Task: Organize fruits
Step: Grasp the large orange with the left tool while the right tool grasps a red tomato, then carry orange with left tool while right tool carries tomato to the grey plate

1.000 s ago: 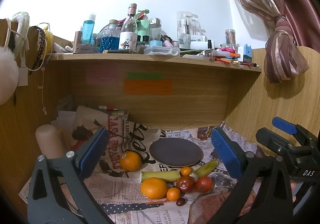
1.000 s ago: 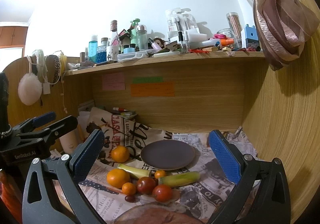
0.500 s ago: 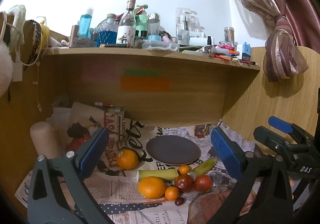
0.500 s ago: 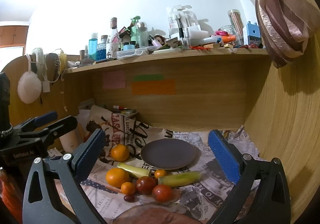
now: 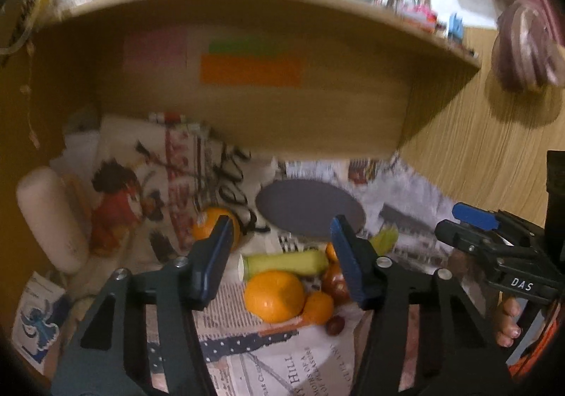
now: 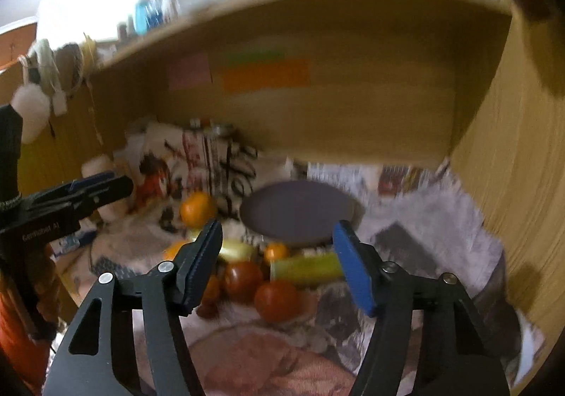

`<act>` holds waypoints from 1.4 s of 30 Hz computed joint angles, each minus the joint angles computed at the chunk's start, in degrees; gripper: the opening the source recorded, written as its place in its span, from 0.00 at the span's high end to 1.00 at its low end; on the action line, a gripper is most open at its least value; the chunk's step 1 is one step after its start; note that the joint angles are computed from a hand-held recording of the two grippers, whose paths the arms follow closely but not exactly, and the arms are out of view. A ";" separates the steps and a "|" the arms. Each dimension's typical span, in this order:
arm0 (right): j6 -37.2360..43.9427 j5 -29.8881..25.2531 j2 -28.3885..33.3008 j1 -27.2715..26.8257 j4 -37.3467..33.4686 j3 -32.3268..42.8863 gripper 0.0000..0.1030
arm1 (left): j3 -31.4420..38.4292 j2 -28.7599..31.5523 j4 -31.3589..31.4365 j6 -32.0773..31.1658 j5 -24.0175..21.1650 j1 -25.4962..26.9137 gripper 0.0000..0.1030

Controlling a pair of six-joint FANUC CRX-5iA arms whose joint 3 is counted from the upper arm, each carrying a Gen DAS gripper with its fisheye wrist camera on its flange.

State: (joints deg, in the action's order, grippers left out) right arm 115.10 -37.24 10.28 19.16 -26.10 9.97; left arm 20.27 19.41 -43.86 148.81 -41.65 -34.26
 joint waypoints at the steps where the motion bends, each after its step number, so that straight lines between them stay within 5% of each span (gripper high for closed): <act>1: -0.59 -1.43 0.94 -0.14 0.29 0.67 0.41 | -0.16 0.44 1.76 -0.98 0.59 0.71 0.45; 8: -4.35 -7.86 5.46 0.13 3.48 3.77 0.41 | -1.58 4.15 17.90 -13.36 2.77 6.51 0.44; 15: -6.19 -12.43 8.79 0.57 4.73 6.55 0.41 | -2.21 6.55 26.08 -18.97 3.57 9.00 0.42; 23: -8.12 -15.89 11.94 1.42 7.23 9.21 0.41 | -3.79 7.35 31.76 -23.25 6.05 11.10 0.28; 29: -8.87 -16.06 12.67 1.62 7.56 9.67 0.42 | -1.39 9.86 33.47 -25.96 4.42 11.22 0.28; 34: -7.39 -16.95 13.13 0.98 5.14 10.50 0.56 | -3.60 10.72 41.82 -31.03 7.81 13.17 0.36; 42: -6.43 -16.90 12.22 0.38 3.50 10.42 0.56 | -3.64 9.07 37.11 -26.68 6.86 12.20 0.37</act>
